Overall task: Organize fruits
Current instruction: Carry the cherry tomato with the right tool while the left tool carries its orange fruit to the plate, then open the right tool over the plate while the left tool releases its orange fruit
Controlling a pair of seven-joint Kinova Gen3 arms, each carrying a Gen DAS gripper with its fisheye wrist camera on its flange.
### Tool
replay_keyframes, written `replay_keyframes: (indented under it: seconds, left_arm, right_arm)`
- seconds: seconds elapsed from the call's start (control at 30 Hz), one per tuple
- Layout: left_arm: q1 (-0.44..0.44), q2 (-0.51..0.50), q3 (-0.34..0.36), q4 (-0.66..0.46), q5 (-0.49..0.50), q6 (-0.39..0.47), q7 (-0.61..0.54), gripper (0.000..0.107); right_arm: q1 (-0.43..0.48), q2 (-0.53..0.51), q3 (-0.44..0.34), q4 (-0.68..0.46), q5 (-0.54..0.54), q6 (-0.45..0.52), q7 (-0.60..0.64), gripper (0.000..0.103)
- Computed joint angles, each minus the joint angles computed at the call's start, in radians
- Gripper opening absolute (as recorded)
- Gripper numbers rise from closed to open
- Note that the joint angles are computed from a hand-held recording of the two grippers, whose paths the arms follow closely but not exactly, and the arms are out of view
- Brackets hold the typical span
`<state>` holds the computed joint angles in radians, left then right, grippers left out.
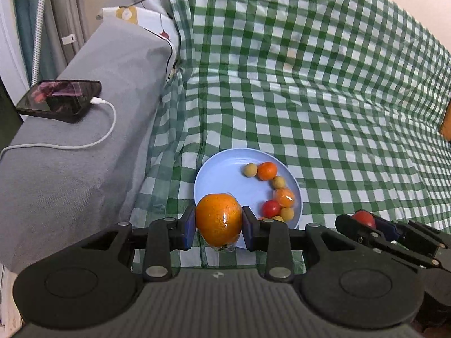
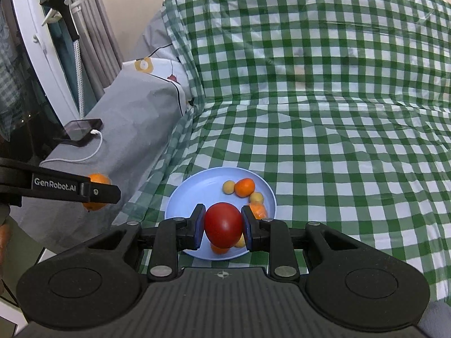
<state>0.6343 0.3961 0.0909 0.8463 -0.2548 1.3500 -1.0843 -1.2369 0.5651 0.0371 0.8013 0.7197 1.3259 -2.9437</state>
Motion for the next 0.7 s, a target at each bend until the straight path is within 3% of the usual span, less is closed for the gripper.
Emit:
replay_keyframes:
  seconds: [0.7]
  left_arm:
    - [-0.046,0.255,-0.042,-0.236,0.078,0.077,-0.116,0.037]
  right_arm:
    - [0.159,0.098,0.009,-0.005,-0.145,-0.156,0.169,0.029]
